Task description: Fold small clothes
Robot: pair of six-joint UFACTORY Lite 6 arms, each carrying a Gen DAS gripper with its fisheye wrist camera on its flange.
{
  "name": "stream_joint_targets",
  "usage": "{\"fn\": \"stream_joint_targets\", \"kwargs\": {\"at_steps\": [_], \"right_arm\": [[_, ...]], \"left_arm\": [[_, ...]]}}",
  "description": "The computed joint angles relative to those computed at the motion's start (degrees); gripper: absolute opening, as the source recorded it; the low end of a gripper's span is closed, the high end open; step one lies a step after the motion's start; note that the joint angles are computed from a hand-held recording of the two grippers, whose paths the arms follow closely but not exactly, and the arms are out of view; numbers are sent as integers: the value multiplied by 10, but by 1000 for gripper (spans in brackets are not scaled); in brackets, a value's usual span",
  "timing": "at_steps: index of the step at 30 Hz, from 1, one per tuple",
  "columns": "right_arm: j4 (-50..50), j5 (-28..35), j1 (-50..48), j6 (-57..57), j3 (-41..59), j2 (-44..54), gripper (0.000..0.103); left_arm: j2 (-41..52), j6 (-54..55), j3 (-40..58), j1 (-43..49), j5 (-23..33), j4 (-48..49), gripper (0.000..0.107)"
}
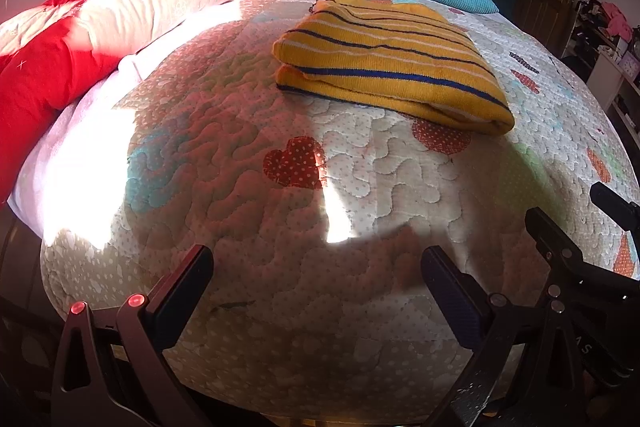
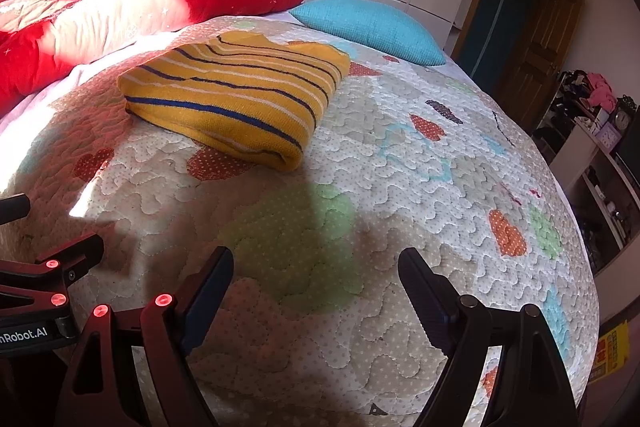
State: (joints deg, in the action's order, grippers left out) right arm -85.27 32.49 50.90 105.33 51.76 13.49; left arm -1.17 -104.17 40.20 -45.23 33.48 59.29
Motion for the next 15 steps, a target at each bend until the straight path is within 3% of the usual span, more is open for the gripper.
{"fn": "stream_joint_targets", "kwargs": {"at_steps": [15], "right_arm": [[12, 1, 6, -12, 9, 10, 88]], "left_arm": [[10, -15, 7, -15, 2, 10, 103]]}}
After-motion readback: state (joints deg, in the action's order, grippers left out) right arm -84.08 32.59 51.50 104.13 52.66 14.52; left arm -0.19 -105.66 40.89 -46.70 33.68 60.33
